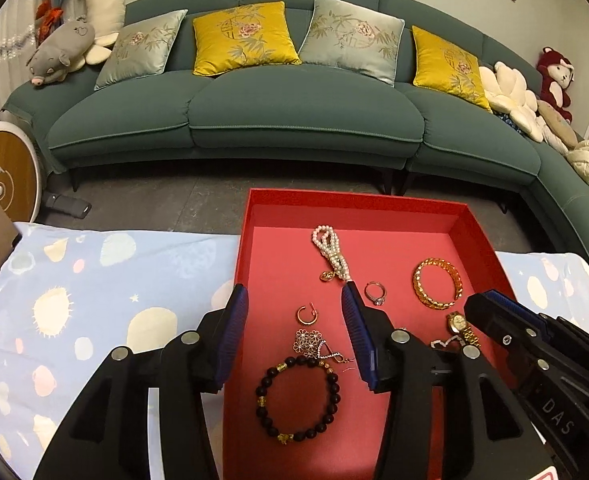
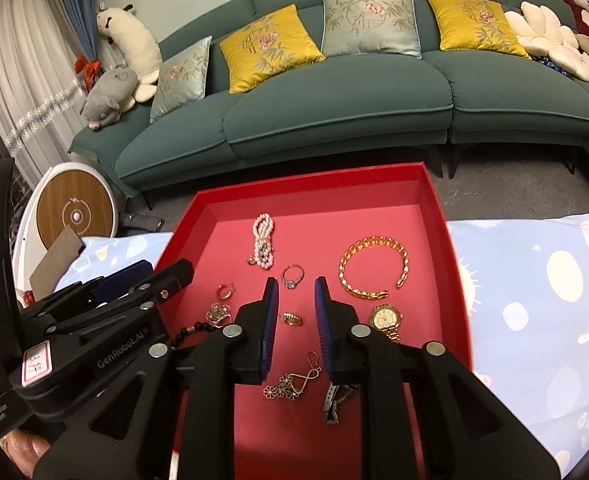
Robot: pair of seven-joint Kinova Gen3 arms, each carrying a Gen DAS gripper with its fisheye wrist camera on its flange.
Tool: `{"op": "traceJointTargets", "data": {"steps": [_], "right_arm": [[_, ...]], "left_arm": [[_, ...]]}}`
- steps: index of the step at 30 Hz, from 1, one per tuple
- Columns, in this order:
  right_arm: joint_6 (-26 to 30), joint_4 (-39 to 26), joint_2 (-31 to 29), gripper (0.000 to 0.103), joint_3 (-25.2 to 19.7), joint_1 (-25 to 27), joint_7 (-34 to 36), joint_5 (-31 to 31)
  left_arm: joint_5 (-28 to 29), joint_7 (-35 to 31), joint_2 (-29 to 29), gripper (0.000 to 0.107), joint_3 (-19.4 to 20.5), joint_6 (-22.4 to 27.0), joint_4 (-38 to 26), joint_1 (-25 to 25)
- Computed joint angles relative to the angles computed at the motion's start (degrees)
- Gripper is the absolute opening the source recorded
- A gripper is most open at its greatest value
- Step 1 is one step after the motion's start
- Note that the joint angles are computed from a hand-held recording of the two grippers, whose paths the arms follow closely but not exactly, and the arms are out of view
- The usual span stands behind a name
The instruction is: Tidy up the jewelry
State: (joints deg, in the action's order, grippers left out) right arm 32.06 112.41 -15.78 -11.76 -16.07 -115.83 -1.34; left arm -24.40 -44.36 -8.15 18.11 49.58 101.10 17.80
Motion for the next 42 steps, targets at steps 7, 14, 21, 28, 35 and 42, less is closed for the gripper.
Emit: {"op": "traceJointTargets", "data": {"steps": [7, 14, 21, 28, 35, 42], "right_arm": [[9.4, -3.4, -11.2, 0.023, -0.8, 1.3, 0.1, -0.5], [21.4, -7.1, -23.7, 0.041, -4.2, 4.5, -1.4, -2.1], [27.6, -6.2, -32.0, 0.043, -8.8, 8.1, -2.8, -5.0], [29.1, -3.7, -34.0, 0.050, -11.1, 9.8, -3.8, -8.2], [28.2, -1.1, -33.2, 0.050, -12.6, 11.0, -3.8, -8.6], [26.4, 0.4, -29.9, 0.050, -14.9, 11.5, -4.6, -7.9]], "left_arm": [[3.3, -4.5, -9.9, 0.047, 2.5, 7.6, -3.3, -0.9], [6.9, -8.7, -19.3, 0.052, 8.0, 18.3, -7.1, -3.5], [11.3, -11.9, -25.6, 0.055, 12.9, 24.0, -7.7, -7.7], [17.7, -14.3, -29.8, 0.055, 13.7, 24.4, -3.4, -12.0], [21.9, -17.4, -30.5, 0.055, 13.6, 22.3, 2.8, -16.3], [23.0, -19.3, -29.5, 0.055, 10.7, 20.4, 6.7, -16.8]]}}
